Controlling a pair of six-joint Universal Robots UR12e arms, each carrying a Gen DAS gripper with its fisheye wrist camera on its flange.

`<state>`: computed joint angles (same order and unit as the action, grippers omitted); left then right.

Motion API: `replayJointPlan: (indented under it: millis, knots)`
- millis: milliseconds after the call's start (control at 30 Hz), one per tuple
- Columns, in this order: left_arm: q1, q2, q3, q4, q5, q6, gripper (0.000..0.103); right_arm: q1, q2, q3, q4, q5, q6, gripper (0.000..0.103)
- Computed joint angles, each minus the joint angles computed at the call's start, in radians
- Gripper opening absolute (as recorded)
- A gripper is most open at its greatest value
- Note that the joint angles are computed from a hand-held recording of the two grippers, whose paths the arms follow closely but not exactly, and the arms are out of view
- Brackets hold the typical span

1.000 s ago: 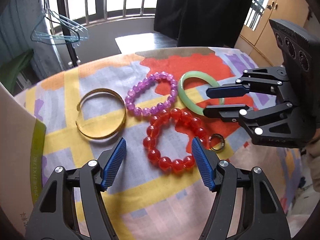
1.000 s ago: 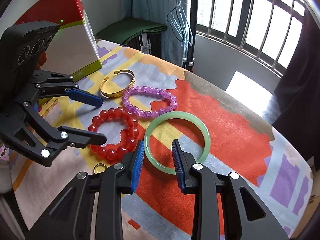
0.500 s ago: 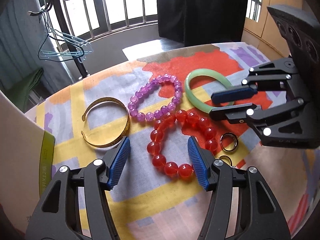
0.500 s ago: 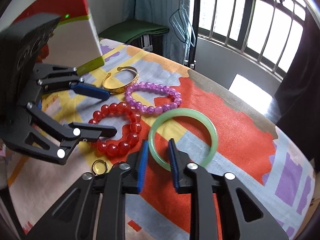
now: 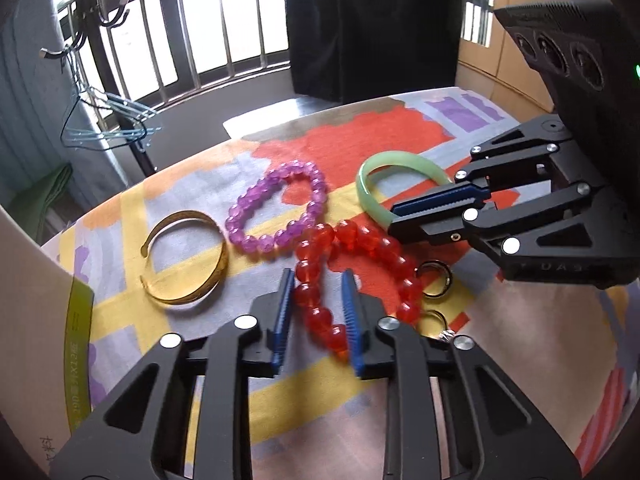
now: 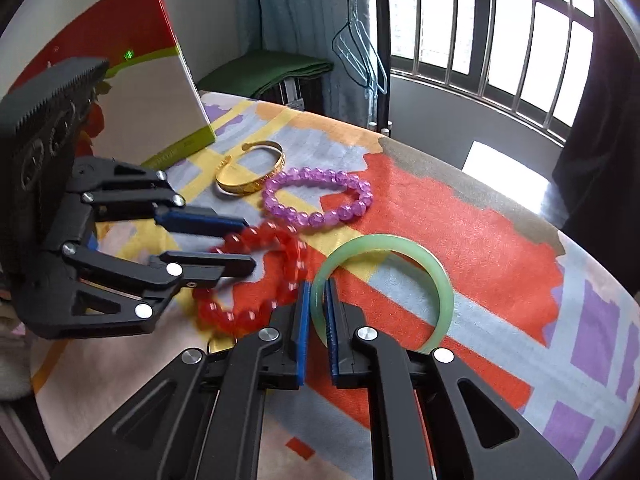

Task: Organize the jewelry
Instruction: 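Close the right gripper on the green jade bangle while the left gripper grasps the red bead bracelet, then lift both held bracelets and carry them over the cardboard box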

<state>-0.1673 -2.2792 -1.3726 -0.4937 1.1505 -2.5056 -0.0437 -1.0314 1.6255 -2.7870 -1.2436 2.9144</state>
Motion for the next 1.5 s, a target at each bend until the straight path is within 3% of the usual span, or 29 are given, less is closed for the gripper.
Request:
replayJointPlan:
  millis: [33,200,833,1133,1333,1500]
  knots:
    - [0.001,0.001,-0.002,0.0,-0.006,-0.002,0.015,-0.001,-0.002,0.001,-0.002,0.004,0.007,0.007]
    - [0.001,0.004,0.0,-0.013,-0.006,-0.008,0.012,-0.006,-0.019,0.009,-0.017,0.018,0.029,0.007]
    - [0.044,0.111,-0.093,0.065,-0.086,-0.018,0.012,0.006,-0.099,0.07,-0.09,0.094,0.114,0.008]
    - [0.076,0.182,-0.152,0.095,-0.121,-0.006,0.012,0.035,-0.133,0.069,-0.129,0.095,0.108,0.008]
    - [0.103,0.232,-0.177,0.127,-0.155,-0.012,0.012,0.071,-0.149,0.042,-0.139,0.074,0.053,0.008]
    - [0.133,0.264,-0.179,0.102,-0.2,-0.039,0.012,0.099,-0.158,0.011,-0.146,0.064,0.018,0.008]
